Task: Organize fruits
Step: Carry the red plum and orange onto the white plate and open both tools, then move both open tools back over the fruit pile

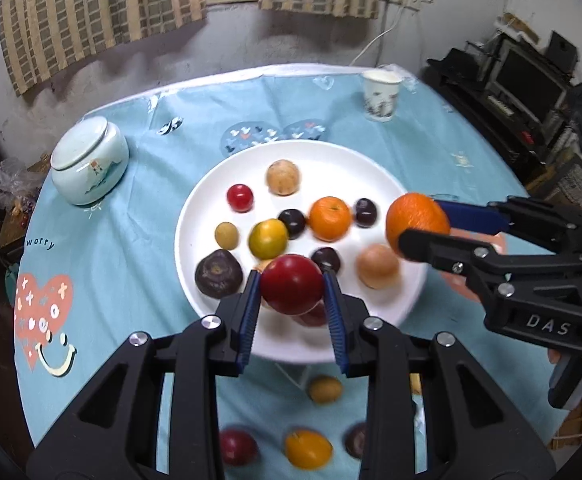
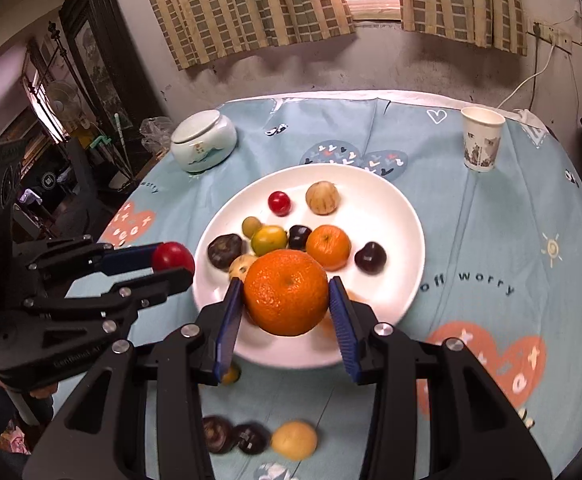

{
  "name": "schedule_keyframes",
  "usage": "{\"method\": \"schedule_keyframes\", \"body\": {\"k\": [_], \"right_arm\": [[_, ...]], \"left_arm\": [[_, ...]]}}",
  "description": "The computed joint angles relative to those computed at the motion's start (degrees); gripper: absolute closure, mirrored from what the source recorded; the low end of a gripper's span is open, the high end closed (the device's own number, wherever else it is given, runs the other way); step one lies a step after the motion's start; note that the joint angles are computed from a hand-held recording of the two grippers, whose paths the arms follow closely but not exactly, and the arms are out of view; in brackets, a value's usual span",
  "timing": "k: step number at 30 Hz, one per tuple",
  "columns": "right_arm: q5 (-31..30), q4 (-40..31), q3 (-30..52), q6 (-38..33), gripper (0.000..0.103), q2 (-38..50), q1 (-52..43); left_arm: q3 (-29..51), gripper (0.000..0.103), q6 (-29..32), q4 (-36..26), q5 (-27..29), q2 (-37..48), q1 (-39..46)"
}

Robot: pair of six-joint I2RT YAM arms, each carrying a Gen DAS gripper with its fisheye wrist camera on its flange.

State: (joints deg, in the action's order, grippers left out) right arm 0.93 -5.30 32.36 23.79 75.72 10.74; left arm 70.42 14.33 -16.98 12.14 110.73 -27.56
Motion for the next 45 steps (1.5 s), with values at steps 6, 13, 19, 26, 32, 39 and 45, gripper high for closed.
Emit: {"method": "schedule_keyframes", "body": {"k": [6,13,19,26,32,39,45], "right_arm": [[-0.9,2.2,7.8,-4.0,0.058,13.6,-3.5],[2.9,1.8,11.4,-6.1,0.027,17.8,-3.4],[3.4,-1.9,6.7,-5.5,0.027,8.4,-2.8],[9.7,-9.8,-6.6,-0.3,0.027,-10.3,13.0],[16.3,-10.7,-13.6,9.0,0.028,-7.0,26.9],[14.4,0.0,-14.5,2.7,0.033,4.0,23.3],[5.6,6.6,-12.4,-6.3,0.069,10.6,17.8]], "left_arm": [[9.1,0.063,0.0,-2.0,-3.5,9.4,-1.1],[11.2,0.042,-0.4,-1.6,-5.3,11.8,-0.4],[5.4,0.042,0.3,0.0,-3.5,5.1,2.8],[-8.6,0.037,4.3,1.5,1.4,-8.4,9.2],[-20.6,0.036,8.3,-0.6,3.4,-16.4,11.4],[-27.9,0.036,8.1,-1.6,2.8,-22.5,11.1],[-29.5,0.036,6.1,-0.9,0.0,-22.8,4.7]]}}
